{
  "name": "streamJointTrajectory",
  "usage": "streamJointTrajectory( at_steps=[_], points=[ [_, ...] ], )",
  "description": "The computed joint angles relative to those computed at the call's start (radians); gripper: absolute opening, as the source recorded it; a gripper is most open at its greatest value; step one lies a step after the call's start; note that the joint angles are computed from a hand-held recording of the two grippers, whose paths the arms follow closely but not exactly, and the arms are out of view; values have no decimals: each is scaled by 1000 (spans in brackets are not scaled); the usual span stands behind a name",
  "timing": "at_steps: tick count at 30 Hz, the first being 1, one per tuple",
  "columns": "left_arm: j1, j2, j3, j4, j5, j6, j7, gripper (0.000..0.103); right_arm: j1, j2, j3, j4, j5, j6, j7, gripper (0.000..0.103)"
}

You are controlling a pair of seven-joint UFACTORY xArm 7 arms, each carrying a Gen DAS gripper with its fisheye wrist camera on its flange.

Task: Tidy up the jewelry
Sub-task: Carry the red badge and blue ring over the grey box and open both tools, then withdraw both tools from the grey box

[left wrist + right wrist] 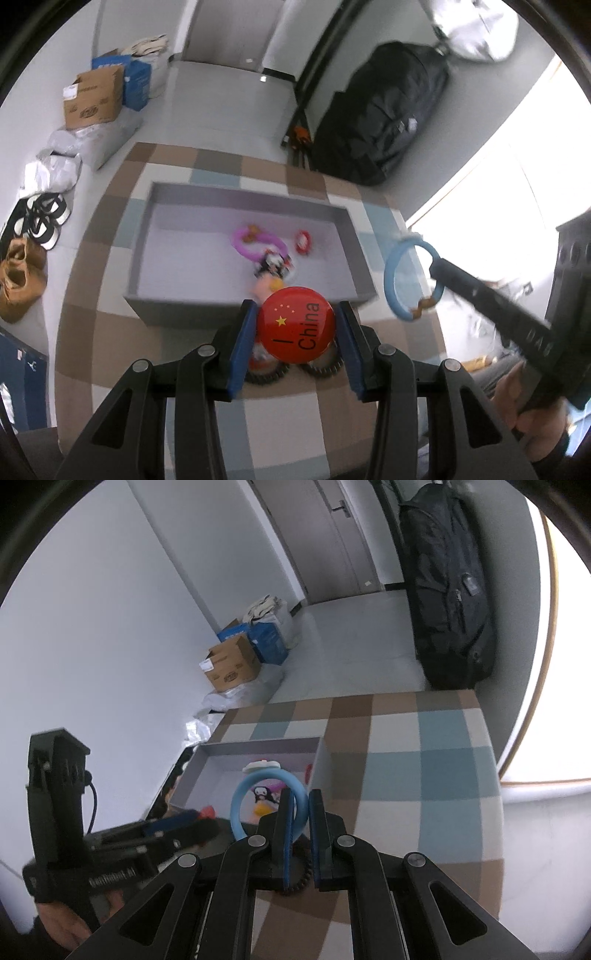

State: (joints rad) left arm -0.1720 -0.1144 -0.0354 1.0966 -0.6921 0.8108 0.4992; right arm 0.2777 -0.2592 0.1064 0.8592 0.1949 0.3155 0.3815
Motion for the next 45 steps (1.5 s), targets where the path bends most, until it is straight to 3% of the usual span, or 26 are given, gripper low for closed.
streamJointTrajectory(
  at_steps=[10, 21, 25, 35, 37, 38, 39, 42, 43, 45],
  points=[
    [32, 86, 0, 110, -63, 25, -12, 38, 0, 135, -1, 120, 22, 23, -45, 7],
    [62, 172, -29, 187, 0, -3, -88, 38, -11, 239, 13, 212, 69, 37, -104, 7],
    [68, 189, -38, 203, 25, 2, -102, 38, -17, 259, 19, 227, 38, 46, -92, 7],
    [73, 196, -48, 205, 27, -14, -98, 38, -22, 265, 22, 225, 163, 34, -169, 6],
    [73, 211, -49, 227, 32, 14, -109, 46, -25, 259, 21, 218, 204, 25, -183, 8],
    [76, 215, -50, 234, 28, 27, -110, 58, -25, 255, 20, 214, 238, 18, -200, 8],
    [79, 212, -52, 231, 6, 28, -95, 61, -26, 249, 19, 210, 254, 13, -205, 9],
    [80, 194, -53, 218, -16, 22, -66, 66, -28, 231, 13, 193, 247, -2, -179, 14],
    [76, 191, -52, 216, -4, 20, -74, 66, -29, 225, 12, 187, 233, -5, -160, 23],
    [72, 183, -51, 209, 8, 14, -79, 66, -29, 213, 9, 174, 224, -11, -144, 29]
  ],
)
